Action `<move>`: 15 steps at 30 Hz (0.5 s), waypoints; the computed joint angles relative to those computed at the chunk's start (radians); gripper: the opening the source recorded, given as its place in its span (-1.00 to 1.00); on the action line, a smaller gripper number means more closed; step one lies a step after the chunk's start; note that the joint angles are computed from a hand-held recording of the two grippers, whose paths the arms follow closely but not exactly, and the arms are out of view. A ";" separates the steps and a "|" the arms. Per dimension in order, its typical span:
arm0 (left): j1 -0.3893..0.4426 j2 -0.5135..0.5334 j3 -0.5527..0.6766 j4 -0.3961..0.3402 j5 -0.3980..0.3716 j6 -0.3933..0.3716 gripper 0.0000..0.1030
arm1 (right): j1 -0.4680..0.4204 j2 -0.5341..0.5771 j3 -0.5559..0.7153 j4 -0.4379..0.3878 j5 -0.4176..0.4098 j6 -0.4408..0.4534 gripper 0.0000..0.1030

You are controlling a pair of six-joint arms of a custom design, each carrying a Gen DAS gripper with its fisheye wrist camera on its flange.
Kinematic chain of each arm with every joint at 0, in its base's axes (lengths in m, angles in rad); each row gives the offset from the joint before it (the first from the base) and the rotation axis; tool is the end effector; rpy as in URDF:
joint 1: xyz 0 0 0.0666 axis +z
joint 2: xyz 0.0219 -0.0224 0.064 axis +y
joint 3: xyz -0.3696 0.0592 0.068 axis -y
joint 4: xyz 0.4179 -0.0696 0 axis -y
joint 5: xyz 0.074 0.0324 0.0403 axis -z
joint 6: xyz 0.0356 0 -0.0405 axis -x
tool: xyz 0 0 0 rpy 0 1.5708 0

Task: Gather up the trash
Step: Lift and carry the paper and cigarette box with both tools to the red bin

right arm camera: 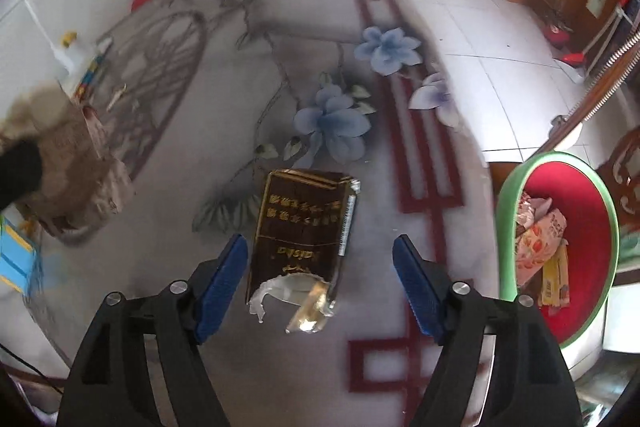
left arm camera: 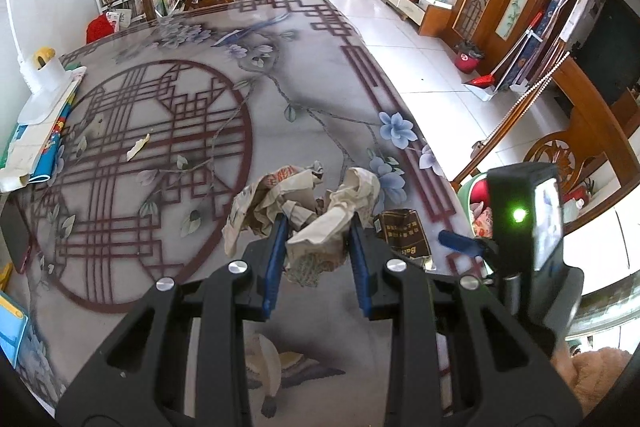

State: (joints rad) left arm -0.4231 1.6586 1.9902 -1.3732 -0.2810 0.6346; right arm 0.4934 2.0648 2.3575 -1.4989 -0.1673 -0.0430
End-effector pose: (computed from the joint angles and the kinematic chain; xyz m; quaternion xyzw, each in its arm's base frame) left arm 0.5251 -0.2261 0.5354 -0.1373 0.9465 -0.0139 0.2918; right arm 0.6102 0.3344 0.4423 -0.2336 0.9519 0.1271 0.1524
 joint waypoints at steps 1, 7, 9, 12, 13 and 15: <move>-0.001 0.000 0.001 -0.001 0.000 0.001 -0.44 | 0.000 0.009 0.010 -0.014 -0.009 0.002 -0.03; -0.006 0.008 0.010 -0.001 0.001 0.002 -0.44 | -0.024 -0.028 -0.025 0.031 -0.033 -0.007 -0.12; -0.009 0.015 0.020 -0.001 0.003 -0.003 -0.44 | -0.045 -0.053 -0.041 0.059 -0.059 -0.031 -0.12; -0.017 0.035 0.047 -0.001 0.006 -0.014 -0.44 | -0.075 -0.085 -0.057 0.091 -0.081 -0.064 -0.12; -0.019 0.040 0.054 0.000 0.008 -0.018 -0.44 | -0.086 -0.095 -0.060 0.101 -0.082 -0.075 -0.12; -0.028 0.060 0.081 0.000 0.012 -0.030 -0.44 | -0.105 -0.111 -0.065 0.116 -0.080 -0.092 -0.12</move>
State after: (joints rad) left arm -0.4508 1.7187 2.0709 -1.3731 -0.2688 0.6045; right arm 0.3889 1.9538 2.2921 -1.3826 -0.2476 -0.1349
